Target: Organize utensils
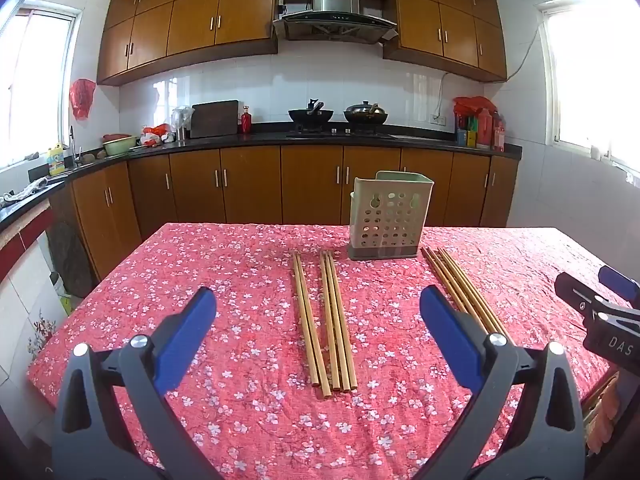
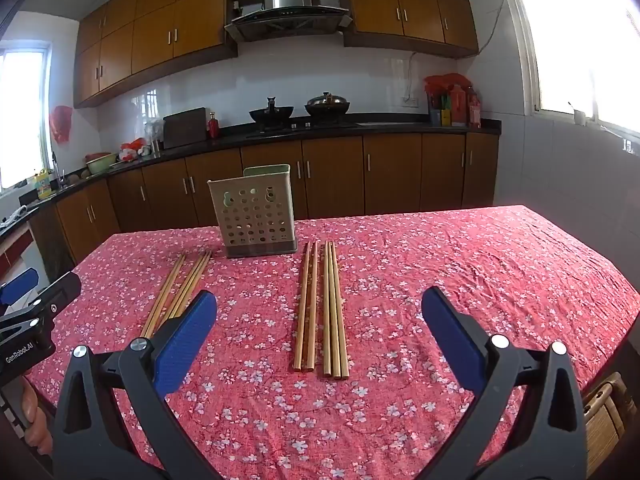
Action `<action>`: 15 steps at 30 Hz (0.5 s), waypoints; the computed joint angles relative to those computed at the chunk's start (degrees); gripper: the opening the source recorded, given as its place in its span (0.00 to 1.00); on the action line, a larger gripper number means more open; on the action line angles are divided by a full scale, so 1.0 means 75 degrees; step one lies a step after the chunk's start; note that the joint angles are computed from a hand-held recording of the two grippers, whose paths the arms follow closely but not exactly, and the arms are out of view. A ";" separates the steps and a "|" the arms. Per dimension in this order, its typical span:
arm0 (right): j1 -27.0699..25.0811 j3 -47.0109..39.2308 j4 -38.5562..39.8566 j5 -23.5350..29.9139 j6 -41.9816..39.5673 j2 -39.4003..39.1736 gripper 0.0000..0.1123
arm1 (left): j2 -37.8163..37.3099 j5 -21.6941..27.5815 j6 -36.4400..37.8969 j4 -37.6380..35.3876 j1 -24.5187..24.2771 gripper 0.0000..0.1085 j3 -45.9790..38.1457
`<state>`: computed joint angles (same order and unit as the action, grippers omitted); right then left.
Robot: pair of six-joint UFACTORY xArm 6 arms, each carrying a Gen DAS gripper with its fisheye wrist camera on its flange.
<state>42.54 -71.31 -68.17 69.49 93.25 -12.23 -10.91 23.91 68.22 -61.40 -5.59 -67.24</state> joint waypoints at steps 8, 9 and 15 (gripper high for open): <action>-0.0013 -0.0012 0.0011 -0.0002 -0.0039 0.0006 0.90 | -0.0018 -0.0003 -0.0016 0.0013 0.0000 0.91 0.0011; -0.0014 -0.0014 0.0014 -0.0005 -0.0040 0.0009 0.90 | -0.0024 -0.0002 -0.0015 0.0010 0.0002 0.91 0.0015; -0.0014 -0.0021 0.0012 -0.0007 -0.0029 0.0021 0.90 | -0.0036 0.0010 -0.0015 0.0022 0.0010 0.91 0.0028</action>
